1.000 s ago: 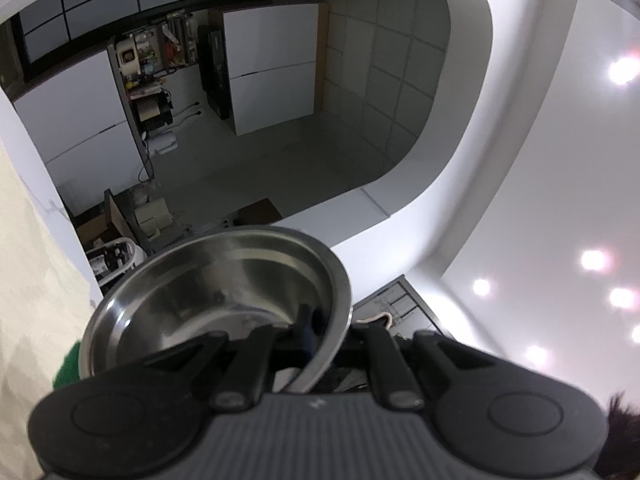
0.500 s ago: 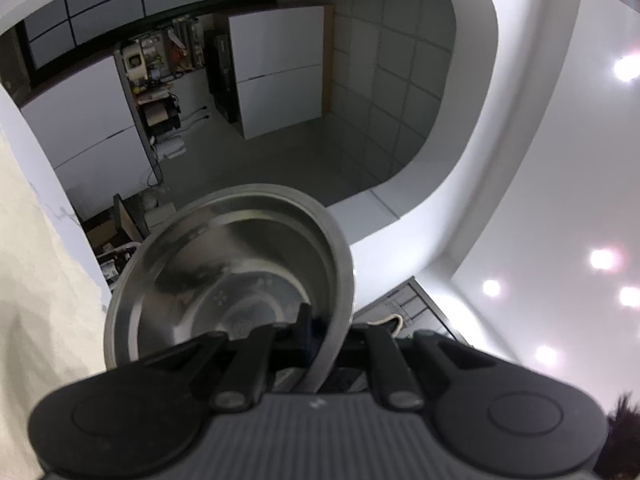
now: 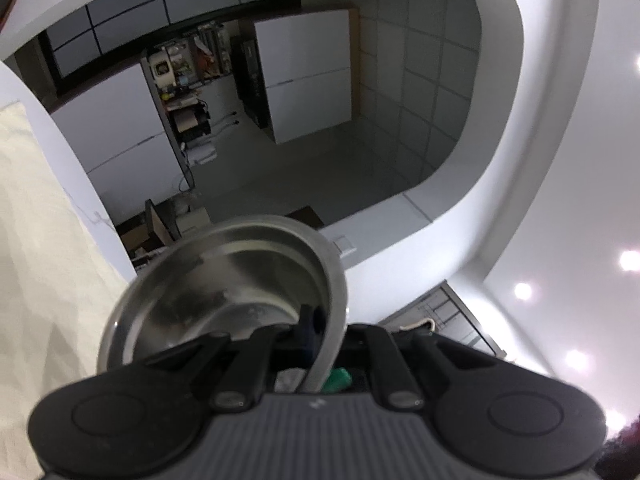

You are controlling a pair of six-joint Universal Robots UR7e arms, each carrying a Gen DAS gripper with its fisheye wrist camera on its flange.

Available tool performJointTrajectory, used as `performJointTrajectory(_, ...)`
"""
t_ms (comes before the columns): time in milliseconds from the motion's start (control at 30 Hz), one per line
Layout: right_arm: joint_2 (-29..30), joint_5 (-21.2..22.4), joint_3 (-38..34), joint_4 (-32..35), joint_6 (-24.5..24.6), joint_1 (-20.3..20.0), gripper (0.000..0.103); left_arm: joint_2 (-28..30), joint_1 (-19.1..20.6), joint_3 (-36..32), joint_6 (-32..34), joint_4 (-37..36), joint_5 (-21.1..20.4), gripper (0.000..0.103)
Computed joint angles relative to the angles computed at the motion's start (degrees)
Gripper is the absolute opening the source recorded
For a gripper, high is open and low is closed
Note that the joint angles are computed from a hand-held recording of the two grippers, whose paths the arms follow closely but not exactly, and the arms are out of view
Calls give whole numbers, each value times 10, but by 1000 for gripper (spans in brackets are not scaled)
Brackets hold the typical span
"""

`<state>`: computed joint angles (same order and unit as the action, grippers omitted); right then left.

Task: Clean bowl
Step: 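Scrub the bowl's outer base with the pad in the right gripper while the left holds it, then keep wiping the pad across the bowl's outer wall while the left gripper turns it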

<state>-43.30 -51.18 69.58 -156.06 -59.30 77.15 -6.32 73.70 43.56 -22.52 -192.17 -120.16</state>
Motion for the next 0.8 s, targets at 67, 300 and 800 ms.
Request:
performJointTrajectory(67, -5, 6, 1, 31, -33, 0, 10, -2, 0, 3, 1, -7, 4, 5)
performJointTrajectory(300, -17, -20, 4, 111, -126, 10, 10, -3, 1, 2, -17, -26, 6, 6)
performJointTrajectory(800, 8, -120, -19, 68, -111, 17, 10, -17, -5, 21, 18, 11, -9, 9)
